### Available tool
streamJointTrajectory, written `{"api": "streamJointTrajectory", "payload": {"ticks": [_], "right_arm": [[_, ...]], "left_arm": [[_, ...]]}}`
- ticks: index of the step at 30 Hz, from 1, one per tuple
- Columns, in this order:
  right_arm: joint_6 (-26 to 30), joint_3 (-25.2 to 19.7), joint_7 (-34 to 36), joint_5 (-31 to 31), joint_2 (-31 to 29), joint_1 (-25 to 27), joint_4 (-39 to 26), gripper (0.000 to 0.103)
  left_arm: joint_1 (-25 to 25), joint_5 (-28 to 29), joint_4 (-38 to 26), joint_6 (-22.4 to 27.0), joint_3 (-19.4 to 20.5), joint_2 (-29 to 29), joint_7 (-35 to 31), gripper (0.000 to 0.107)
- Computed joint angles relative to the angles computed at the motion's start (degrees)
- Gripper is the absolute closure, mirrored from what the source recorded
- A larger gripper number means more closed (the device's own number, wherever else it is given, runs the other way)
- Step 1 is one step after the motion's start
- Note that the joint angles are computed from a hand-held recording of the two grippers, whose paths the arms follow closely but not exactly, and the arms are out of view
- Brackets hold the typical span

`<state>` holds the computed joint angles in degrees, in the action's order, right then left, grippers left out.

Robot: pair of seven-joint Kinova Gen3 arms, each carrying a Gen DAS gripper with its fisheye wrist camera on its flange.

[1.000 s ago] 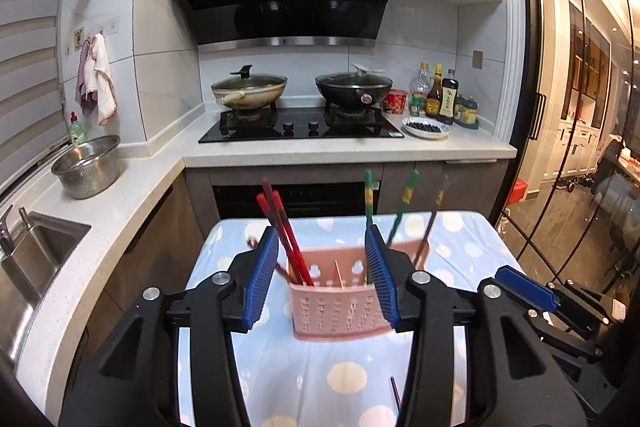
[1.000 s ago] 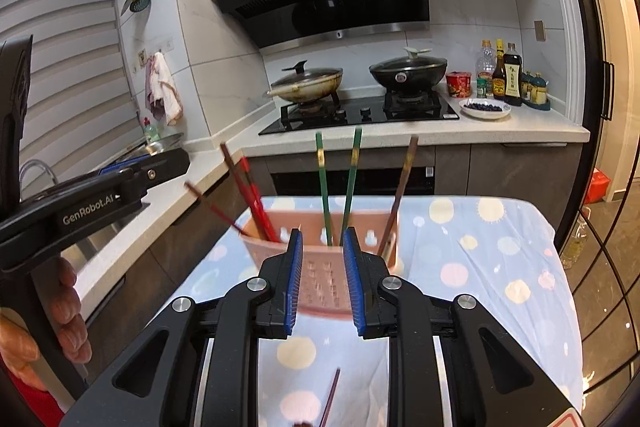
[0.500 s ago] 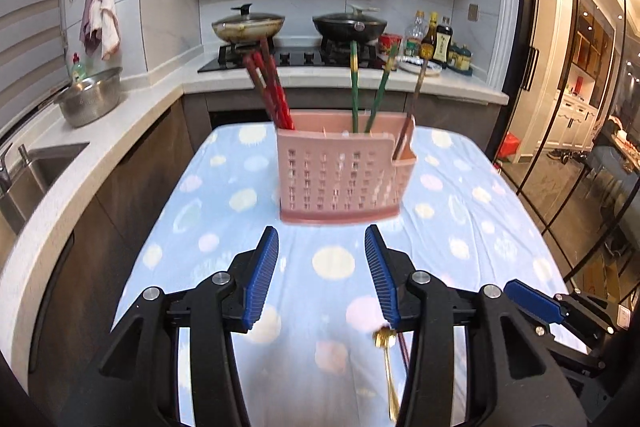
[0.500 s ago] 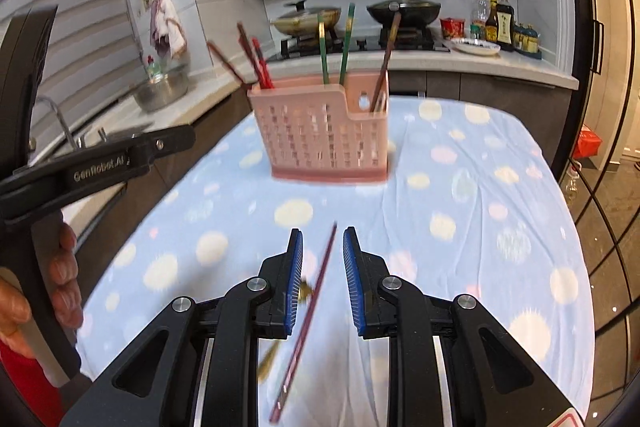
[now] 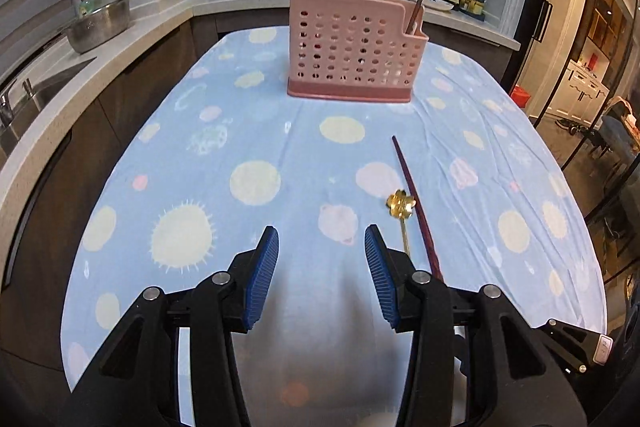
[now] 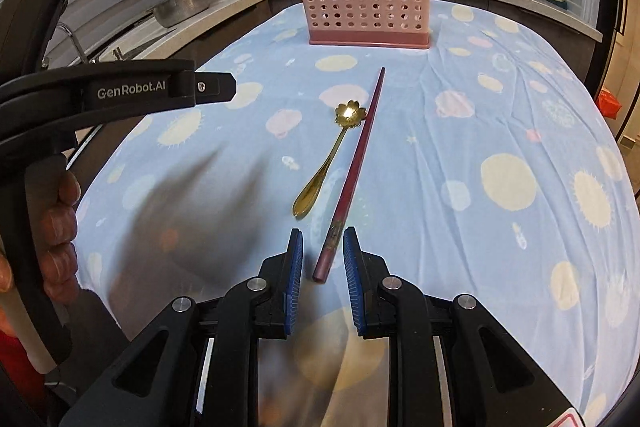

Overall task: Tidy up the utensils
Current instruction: 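Move both open tools back toward the dark brown chopstick and gold spoon, then close the right tool on the dark brown chopstick, then grasp the gold spoon handle with the left tool while the right holds the chopstick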

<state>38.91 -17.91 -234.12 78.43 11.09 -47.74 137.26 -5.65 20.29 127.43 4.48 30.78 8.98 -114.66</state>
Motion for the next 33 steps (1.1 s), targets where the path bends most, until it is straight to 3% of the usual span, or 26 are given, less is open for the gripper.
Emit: {"api": "streamJointTrajectory", "payload": {"ticks": [8, 13, 18, 21, 26, 33], "right_arm": [[0.25, 0.56, -3.02, 2.0, 2.64, -0.08, 0.07, 0.082], [3.09, 0.42, -1.22, -0.09, 3.51, -1.13, -0.52, 0.092], [3.47, 0.41, -5.32, 0.56, 2.03, -0.92, 1.89, 0.096], [3.46, 0.22, -7.73, 0.52, 0.4, -0.08, 3.77, 0.096], [2.62, 0.03, -10.94, 1.29, -2.31, 2.12, 6.5, 0.096], [1.99, -0.65, -14.22, 2.75, -3.04, 3.5, 8.33, 0.096]], "left_arm": [[0.92, -0.31, 1.64, 1.35, -2.16, 1.13, 0.85, 0.065], [0.53, 1.59, 1.71, 2.65, -1.49, 1.96, -1.0, 0.065], [-3.23, 6.84, 1.69, 4.41, 3.3, 2.77, -6.8, 0.063], [-4.14, 10.78, 1.76, 4.64, 5.58, 3.55, -10.42, 0.055], [-0.1, 12.99, -0.03, 5.61, 4.57, 6.35, -12.5, 0.055], [12.72, 6.37, -0.75, 1.82, -3.58, 7.71, -5.78, 0.057]]}}
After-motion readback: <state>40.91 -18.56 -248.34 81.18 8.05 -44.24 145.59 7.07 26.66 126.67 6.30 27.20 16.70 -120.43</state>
